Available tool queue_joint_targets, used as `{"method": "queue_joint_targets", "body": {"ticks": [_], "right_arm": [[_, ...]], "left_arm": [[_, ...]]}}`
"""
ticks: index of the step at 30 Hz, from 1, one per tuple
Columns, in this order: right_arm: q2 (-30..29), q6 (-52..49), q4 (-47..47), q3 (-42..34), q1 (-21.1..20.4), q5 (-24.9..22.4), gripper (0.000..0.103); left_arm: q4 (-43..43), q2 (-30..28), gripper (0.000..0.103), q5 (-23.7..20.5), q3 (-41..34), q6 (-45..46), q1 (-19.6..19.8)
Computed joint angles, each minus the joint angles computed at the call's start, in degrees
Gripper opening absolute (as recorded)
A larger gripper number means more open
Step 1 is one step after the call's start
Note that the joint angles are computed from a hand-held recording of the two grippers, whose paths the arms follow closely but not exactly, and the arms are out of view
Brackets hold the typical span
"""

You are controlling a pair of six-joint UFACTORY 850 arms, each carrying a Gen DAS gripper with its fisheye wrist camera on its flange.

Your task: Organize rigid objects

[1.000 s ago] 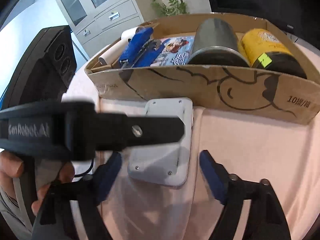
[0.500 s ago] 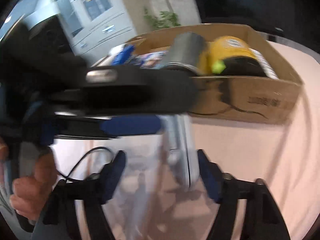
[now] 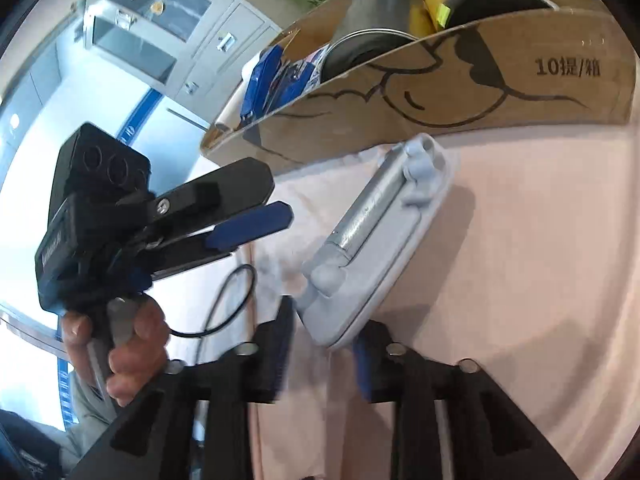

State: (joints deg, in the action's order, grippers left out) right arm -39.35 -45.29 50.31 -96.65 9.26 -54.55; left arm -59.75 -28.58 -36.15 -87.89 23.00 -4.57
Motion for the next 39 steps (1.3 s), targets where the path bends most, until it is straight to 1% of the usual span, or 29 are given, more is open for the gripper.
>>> {"method": "queue_joint_targets", "body": {"ticks": [1,2,3,6,8,11,13,14,15,16,17,18,19,22,23,24,25,29,30,31,33,34,35,37,38,39], "right_arm": [[1.8,0.0,-1.8,1.9,0.4,4.4,0.092],[4.0,-0.3,-3.7,4.3,0.6,9.0,0.094],[5.7,0.1,-6.6,6.1,1.0,12.8,0.094],[7.4,5.3,-13.3,7.6,2.4,18.8,0.094],[7.4,6.6,-13.8,7.5,3.5,19.8,0.094],[6.9,4.8,-10.5,7.2,5.4,20.9,0.094],[5.8,5.8,-10.6,6.4,6.8,23.5,0.094],[5.7,7.9,-12.4,6.8,7.5,25.5,0.094],[5.0,12.1,-15.9,6.3,8.3,27.3,0.094],[4.2,15.4,-18.9,5.6,8.9,28.7,0.092],[3.7,18.3,-22.0,5.4,9.4,30.1,0.086],[3.7,19.4,-24.9,5.8,10.0,31.8,0.081],[3.0,18.5,-25.4,5.0,10.5,32.2,0.076],[4.1,8.3,-18.6,6.6,9.7,30.9,0.069],[4.4,6.2,-17.3,7.0,9.4,30.0,0.067],[4.8,4.8,-16.1,7.2,8.8,28.4,0.066],[5.0,3.4,-14.4,7.4,8.1,26.7,0.066],[5.3,-0.1,-4.7,7.3,4.8,17.6,0.065],[5.2,-1.0,-1.1,7.5,3.7,14.2,0.065],[4.0,-0.9,1.6,6.1,3.0,11.1,0.065],[2.3,-0.6,7.6,5.0,1.7,4.3,0.065],[1.8,-0.2,9.1,4.7,1.6,2.7,0.065],[1.7,-0.2,10.0,4.7,1.7,1.7,0.065],[2.5,-1.6,10.7,5.4,2.4,2.6,0.065],[2.7,-2.6,11.4,5.3,2.7,2.5,0.065],[3.4,-4.3,12.6,5.8,3.0,2.8,0.065]], "left_arm": [[1.1,0.2,0.065,0.0,0.3,-0.5,0.1],[2.4,0.3,0.065,0.2,0.6,-1.1,0.1],[3.8,0.5,0.065,0.6,0.9,-1.6,0.0],[5.5,-0.1,0.065,1.1,0.3,-2.3,-0.5],[7.7,0.0,0.065,1.9,0.2,-3.6,-0.7],[10.6,1.1,0.065,3.6,1.1,-5.8,-0.5],[12.0,2.2,0.065,4.6,2.3,-7.0,0.0],[13.0,2.7,0.065,5.0,2.7,-7.8,0.2],[13.8,3.1,0.065,5.3,3.3,-8.4,0.5],[13.9,3.4,0.065,5.4,3.7,-8.6,0.8],[13.9,3.5,0.065,5.3,4.0,-8.8,1.1],[13.5,3.7,0.065,5.0,4.5,-8.6,1.4],[13.2,3.7,0.065,4.7,4.7,-8.3,1.5],[10.0,3.6,0.065,3.3,5.3,-5.2,1.9],[6.1,3.2,0.065,1.7,5.3,-2.3,2.3],[0.9,2.4,0.065,-1.9,5.0,1.2,2.9],[-1.8,1.7,0.065,-4.3,4.8,3.0,3.1],[-6.0,-0.1,0.065,-9.2,3.9,6.6,2.4],[-6.9,-0.4,0.065,-10.0,3.9,7.2,2.3],[-7.6,-0.6,0.064,-10.9,3.7,7.3,2.2],[-9.2,-0.9,0.052,-11.6,3.8,7.9,2.1],[-8.8,-0.7,0.042,-11.5,3.8,7.7,2.0],[-6.8,-0.4,0.035,-10.2,3.6,6.1,1.8],[-4.1,0.8,0.026,-7.9,3.5,4.5,1.3],[-3.6,1.3,0.024,-7.1,3.3,4.4,1.3],[-2.6,1.9,0.025,-5.9,2.6,4.2,1.4]]}}
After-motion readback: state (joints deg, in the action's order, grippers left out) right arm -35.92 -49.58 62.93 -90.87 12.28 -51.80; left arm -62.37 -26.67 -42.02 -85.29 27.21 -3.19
